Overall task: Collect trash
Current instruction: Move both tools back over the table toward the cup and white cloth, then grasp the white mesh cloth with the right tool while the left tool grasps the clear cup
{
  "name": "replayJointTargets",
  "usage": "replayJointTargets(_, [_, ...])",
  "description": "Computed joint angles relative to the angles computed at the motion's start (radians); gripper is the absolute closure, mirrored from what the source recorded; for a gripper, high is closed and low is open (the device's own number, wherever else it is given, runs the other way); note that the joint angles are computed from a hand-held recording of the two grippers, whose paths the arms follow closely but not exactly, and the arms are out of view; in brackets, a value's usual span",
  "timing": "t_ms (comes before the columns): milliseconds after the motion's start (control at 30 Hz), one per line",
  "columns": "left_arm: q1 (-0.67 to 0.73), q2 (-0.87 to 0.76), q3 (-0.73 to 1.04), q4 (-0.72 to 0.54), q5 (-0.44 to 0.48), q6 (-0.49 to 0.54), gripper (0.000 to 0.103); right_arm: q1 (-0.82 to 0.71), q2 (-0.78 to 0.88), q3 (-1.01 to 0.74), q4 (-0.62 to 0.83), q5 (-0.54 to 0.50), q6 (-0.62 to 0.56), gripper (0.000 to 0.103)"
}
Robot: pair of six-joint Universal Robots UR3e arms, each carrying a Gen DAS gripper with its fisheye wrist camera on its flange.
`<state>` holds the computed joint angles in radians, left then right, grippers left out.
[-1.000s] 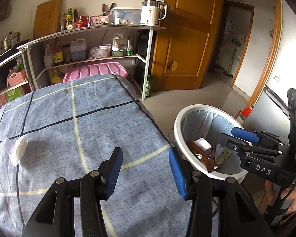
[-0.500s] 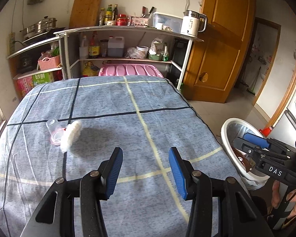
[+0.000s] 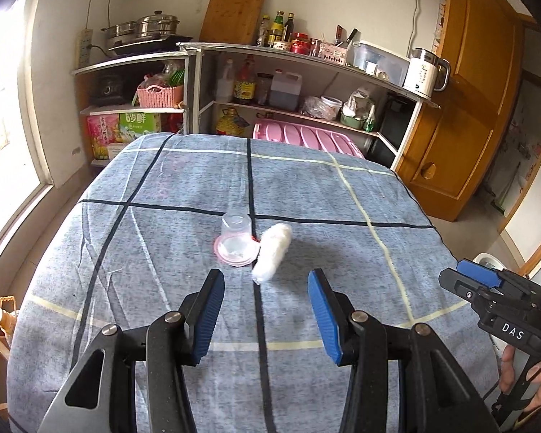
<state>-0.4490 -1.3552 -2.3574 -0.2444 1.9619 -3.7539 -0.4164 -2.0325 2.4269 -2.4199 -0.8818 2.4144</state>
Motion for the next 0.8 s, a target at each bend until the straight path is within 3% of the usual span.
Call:
replayJointTargets(167, [0.131, 0.088, -0.091, 0.026, -0.078, 0.069, 0.055, 0.191, 0.212, -0.073, -0.206, -0.075, 0.154, 0.050])
replayJointTargets(233, [0.198, 0.108, -0.116, 0.035, -0.140, 0.107, 0.055, 0.244, 0.272, -0.102, -0.254, -0.095, 0.187, 0.050])
replayJointTargets(400, [0.269, 0.118, -0.154, 0.062, -0.174, 0.148, 0.055, 0.379, 0.436, -0.195, -0.349, -0.136, 0.271, 0.050])
replayJointTargets(533, [0.330, 0.142, -0.197, 0.084, -0.224, 0.170, 0.055, 0.455, 0.542, -0.267, -0.387, -0.144, 0.312, 0.050])
replayJointTargets(667, [0.325, 0.121, -0.195, 0.089, -0.188, 0.181, 0.055, 0.502, 0.649, -0.354, -0.384, -0.108, 0.347, 0.050])
replayJointTargets(800, [0.373, 0.132, -0.214, 0.104, -0.246, 0.201, 0.055, 0.537, 0.713, -0.418, -0.380, -0.119, 0.360, 0.050])
